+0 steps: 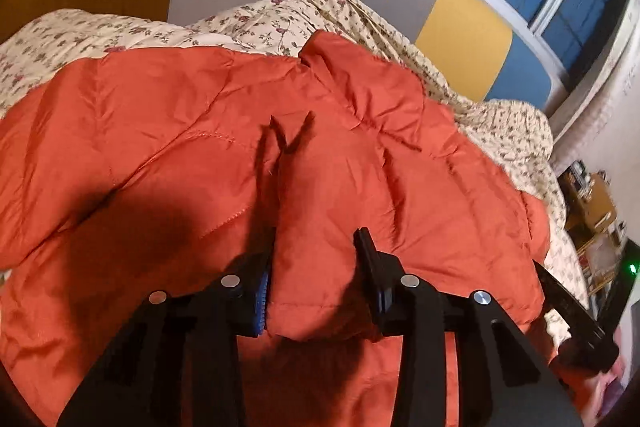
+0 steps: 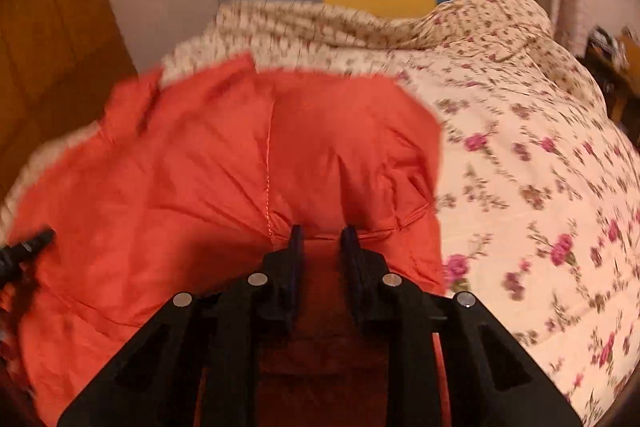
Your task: Fold large clothes
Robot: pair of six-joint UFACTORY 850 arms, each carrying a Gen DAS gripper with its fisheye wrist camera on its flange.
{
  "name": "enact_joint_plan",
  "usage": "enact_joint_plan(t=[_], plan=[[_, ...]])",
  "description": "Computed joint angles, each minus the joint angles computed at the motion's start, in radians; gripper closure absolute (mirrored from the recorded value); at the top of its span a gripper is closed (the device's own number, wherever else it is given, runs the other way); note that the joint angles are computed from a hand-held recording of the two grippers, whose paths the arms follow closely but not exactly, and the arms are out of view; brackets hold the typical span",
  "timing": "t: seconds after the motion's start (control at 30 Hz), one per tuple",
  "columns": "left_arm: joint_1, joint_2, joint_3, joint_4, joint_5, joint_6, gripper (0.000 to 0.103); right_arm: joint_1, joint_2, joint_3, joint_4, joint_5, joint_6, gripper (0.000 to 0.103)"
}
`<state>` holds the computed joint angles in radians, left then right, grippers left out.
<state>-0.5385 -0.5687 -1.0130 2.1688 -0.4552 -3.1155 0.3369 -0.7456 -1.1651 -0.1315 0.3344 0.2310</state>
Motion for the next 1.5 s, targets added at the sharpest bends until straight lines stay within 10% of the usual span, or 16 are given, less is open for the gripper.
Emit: enact_joint_plan(t=[0.1,0.33,0.6,1.0,1.5], plan=[[-0.003,-0.028,-0.021,-0.032,0.004,0.060,0.057,0.019,-0.026,-0.019,0.136,-0.001,-0.148,0.082],[-0.035,-0.031,-0.016,-0.109,-0.030,0.146,0.033,-0.031,0.021,0.053,-0.153,0.102,0.178,0.079],[-0.134,0.085,0.062,-0.253,-0.315,0.149,0.021,-0.089,0.138,0.151,-0.152,0.213,0.269,0.076],[-0.077,-0.202,-0.368,-0.622,-0.165,0.866,0.021,-0.060,-0.025,-0.115,-0.144,0.023,0.277,0.076],[-0.045,-0.234,-0.331,-0.480,-0.063,0.683,0.020,-0.081,-0.106,-0.155,-0.277,0.052,0.430,0.075]])
